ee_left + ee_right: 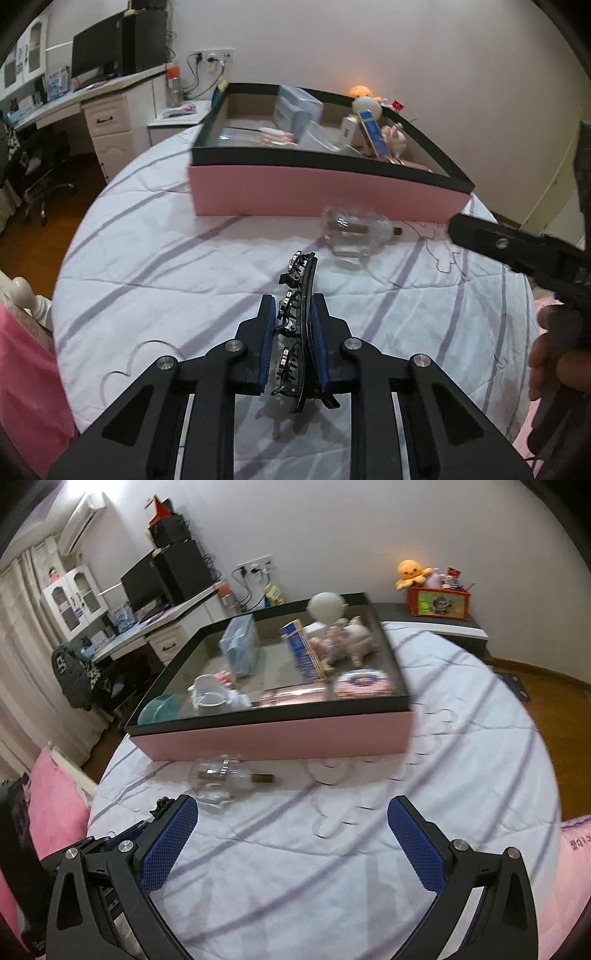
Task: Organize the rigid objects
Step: 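Grasp the black hair clip with the left tool while the right tool grasps the glass bottle, then carry the hair clip and glass bottle into the box and release both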
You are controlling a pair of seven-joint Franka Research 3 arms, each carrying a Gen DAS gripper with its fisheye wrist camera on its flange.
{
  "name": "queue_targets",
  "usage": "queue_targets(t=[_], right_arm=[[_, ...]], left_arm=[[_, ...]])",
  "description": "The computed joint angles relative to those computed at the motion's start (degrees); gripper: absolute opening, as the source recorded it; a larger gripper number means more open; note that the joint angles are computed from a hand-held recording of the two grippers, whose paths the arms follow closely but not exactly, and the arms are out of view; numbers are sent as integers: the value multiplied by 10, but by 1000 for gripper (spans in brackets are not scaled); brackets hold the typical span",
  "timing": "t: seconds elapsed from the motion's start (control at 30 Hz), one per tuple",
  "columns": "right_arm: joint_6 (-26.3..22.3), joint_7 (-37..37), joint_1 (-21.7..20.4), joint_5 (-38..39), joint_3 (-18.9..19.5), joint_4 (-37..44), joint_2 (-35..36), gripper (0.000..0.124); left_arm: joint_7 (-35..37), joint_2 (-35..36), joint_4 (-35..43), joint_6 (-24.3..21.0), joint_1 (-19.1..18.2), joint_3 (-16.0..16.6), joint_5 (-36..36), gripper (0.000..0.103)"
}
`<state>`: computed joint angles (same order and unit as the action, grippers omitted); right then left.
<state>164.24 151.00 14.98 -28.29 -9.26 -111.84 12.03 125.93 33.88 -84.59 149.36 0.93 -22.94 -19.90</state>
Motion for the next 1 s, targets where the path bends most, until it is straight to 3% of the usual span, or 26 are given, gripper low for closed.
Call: queue_targets(t=[0.17,0.37,0.47,0.53,0.77,1.0], right_arm=[[-14,-78,-8,81,23,65,57,103],[-47,-120,13,137,8,144,125,102],[-102,-110,54,95,-32,191,157,82],[-119,-104,65,70,-41,196,159,76],[-44,-122,42,86,-21,119,111,76],[-6,-92,57,53,-36,59,54,76]], left_arm=[[-11,15,26,6,-1,9,10,19],[-28,31,50,13,2,15,28,19],[-34,39,60,8,5,14,33,19],[-33,39,59,9,9,10,32,19],[-27,41,62,5,15,0,26,19],[-7,23,49,11,21,-13,5,19]])
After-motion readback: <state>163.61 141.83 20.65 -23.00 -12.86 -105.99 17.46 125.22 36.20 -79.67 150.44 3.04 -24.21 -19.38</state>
